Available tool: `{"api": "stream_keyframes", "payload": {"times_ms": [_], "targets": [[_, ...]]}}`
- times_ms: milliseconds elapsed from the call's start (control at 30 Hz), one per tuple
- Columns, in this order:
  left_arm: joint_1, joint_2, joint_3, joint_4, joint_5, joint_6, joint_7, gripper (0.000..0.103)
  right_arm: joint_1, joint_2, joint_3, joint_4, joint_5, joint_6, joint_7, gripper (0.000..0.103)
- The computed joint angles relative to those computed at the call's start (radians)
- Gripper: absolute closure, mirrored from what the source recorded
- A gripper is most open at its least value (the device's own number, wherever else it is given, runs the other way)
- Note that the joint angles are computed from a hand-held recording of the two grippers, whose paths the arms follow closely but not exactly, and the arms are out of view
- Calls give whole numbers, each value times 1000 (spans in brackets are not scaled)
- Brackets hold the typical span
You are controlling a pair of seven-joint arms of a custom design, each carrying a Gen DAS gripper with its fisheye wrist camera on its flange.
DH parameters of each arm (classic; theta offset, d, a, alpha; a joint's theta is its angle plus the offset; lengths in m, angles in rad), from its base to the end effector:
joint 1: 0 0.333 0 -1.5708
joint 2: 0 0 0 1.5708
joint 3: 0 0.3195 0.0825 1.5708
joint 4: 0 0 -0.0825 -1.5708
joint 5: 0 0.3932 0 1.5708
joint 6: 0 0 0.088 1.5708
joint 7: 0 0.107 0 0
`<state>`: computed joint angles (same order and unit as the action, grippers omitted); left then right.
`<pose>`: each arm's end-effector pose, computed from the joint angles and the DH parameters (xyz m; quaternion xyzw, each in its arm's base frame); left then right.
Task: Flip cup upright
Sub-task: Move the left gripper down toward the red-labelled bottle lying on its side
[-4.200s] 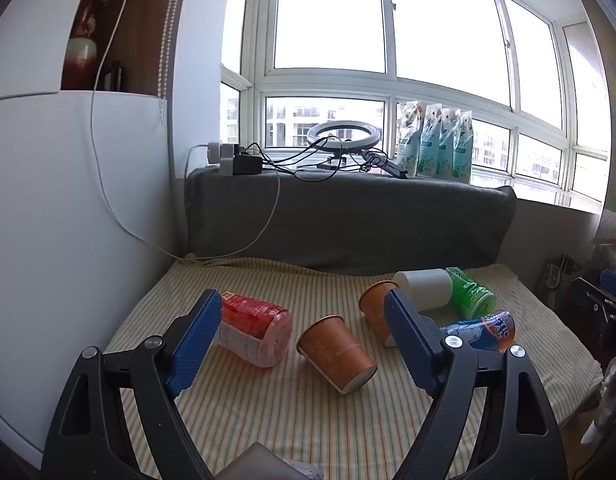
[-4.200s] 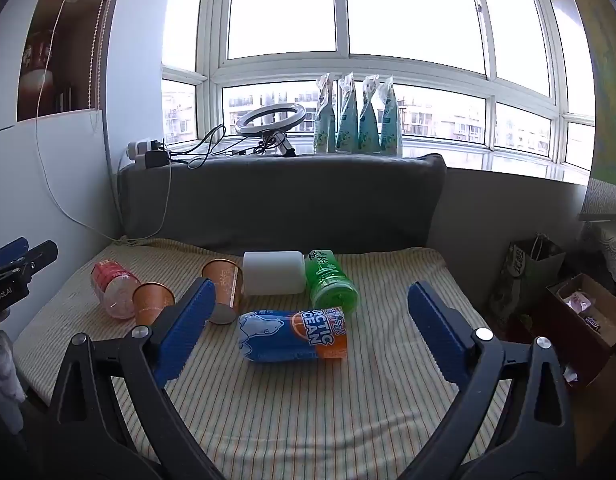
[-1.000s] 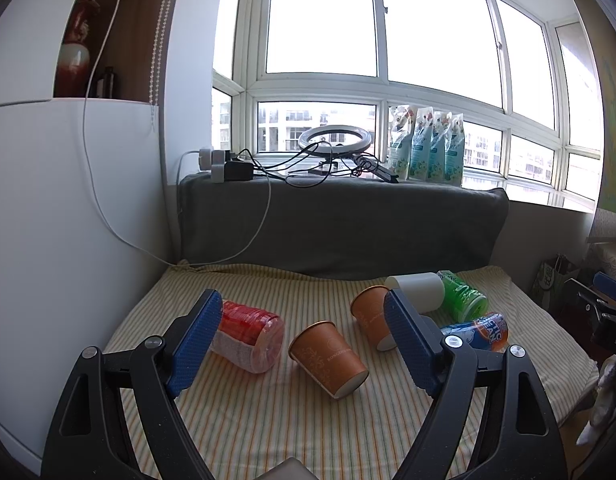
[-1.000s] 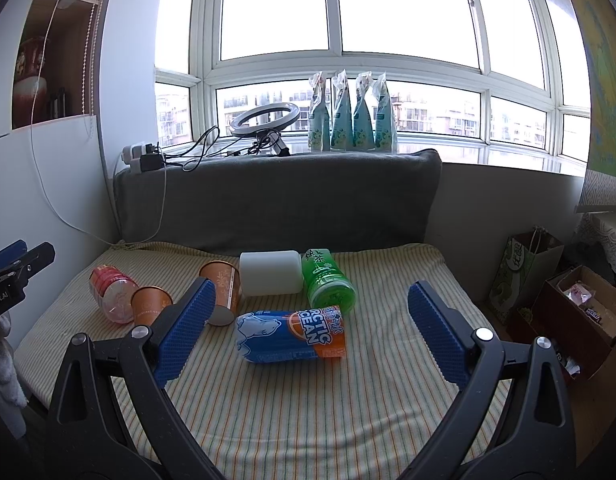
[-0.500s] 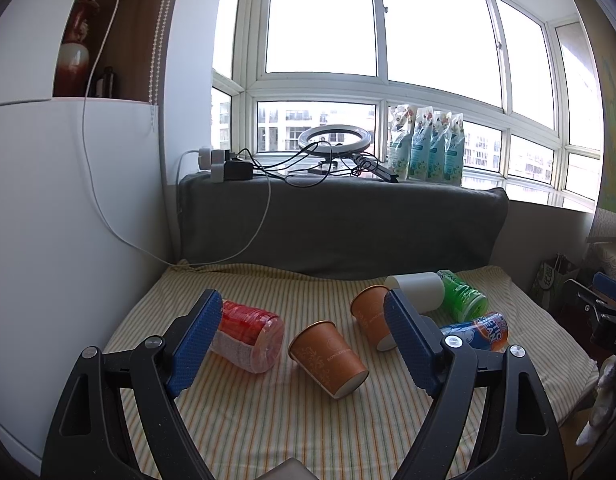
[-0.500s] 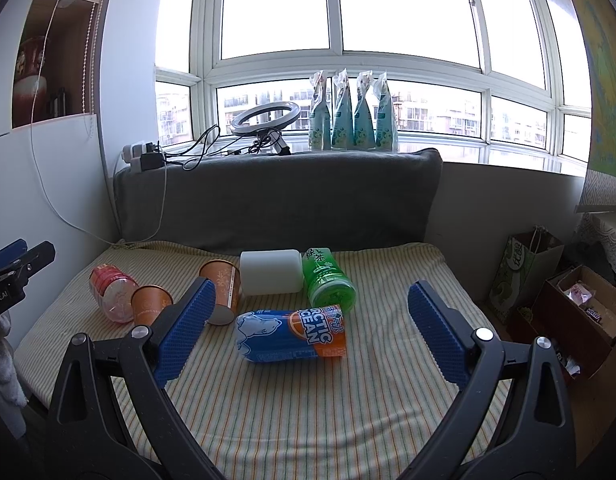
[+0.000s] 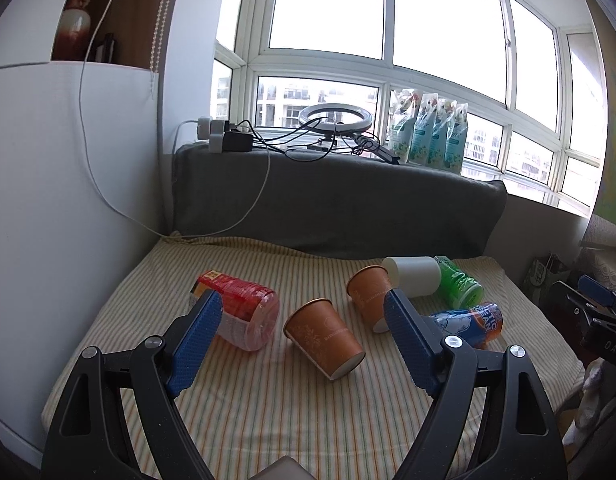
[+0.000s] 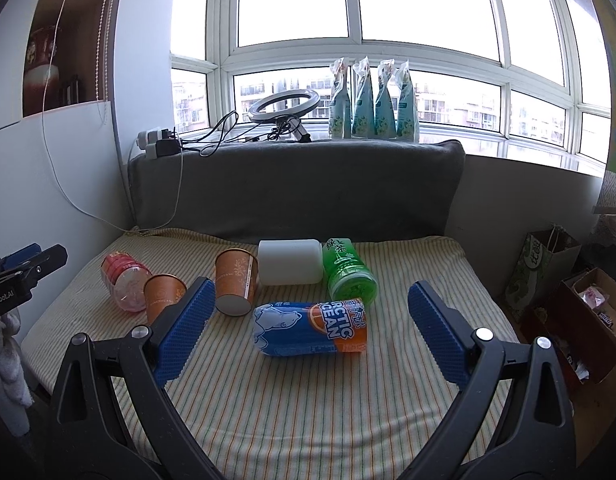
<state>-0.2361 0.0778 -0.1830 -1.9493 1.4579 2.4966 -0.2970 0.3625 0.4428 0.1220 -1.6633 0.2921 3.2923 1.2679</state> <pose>0.5656 -0.2558 0.4864 -0.7019 0.4665 -0.3438 0.4142 0.6595 0.2945 0.4947 -0.6975 0.4510 -0.2907 0.4750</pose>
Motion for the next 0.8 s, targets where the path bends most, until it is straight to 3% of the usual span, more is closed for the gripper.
{"api": "stream_keyframes", "payload": {"times_ms": [100,433,633,800], "targets": [[13,-2,7,-13,-35,44,8,20,-50,11,61,16,-10,-27,-15,4],[62,-1,30,-61,-195,176,58,20,-132,63,167,101,37,-148,-97,4],[91,25,48,-68,-351,266,149,20,-117,99,154,167,92,-226,-146,4],[127,48,65,-75,-580,369,240,20,-78,126,112,212,107,-258,-149,4]]}}
